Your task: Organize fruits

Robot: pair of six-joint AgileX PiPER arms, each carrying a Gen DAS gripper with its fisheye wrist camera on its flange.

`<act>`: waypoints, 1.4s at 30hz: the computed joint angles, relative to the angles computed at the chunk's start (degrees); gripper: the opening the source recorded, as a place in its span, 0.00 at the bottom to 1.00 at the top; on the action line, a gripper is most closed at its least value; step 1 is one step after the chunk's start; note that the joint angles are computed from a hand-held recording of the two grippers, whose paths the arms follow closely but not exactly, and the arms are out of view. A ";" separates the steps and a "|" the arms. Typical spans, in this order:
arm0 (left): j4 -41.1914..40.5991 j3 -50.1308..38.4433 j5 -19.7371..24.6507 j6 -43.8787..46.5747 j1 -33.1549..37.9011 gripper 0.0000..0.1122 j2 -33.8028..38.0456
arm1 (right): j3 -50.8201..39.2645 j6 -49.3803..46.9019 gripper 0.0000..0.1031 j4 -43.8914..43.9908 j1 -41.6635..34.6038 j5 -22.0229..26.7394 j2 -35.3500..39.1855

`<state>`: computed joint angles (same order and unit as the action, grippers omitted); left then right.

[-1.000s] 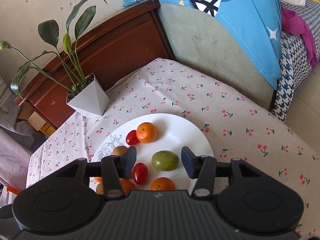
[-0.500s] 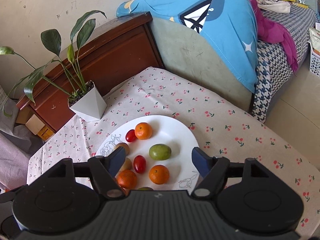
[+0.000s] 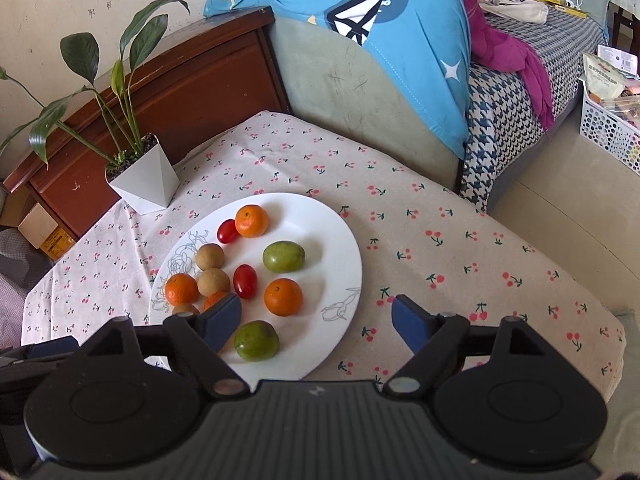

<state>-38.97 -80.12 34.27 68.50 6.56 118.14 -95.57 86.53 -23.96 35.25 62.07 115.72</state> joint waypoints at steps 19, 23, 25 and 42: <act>3.66 -0.61 -2.26 -3.24 -1.45 0.82 0.93 | -4.45 -3.83 0.83 3.86 -0.32 3.04 4.13; 4.73 -1.41 -1.69 -4.57 -1.61 0.82 1.38 | -4.43 -3.86 0.83 3.80 -0.31 3.05 4.20; 4.98 -1.61 -1.66 -4.94 -1.69 0.82 1.49 | -4.60 -4.15 0.83 3.85 -0.36 3.23 4.39; 8.16 -2.02 -3.41 -7.88 -2.47 0.82 2.18 | -6.47 -5.37 0.84 3.79 0.00 4.40 6.22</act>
<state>-30.81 -82.14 30.86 60.62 4.09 120.32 -102.04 81.16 -20.17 35.24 66.48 121.94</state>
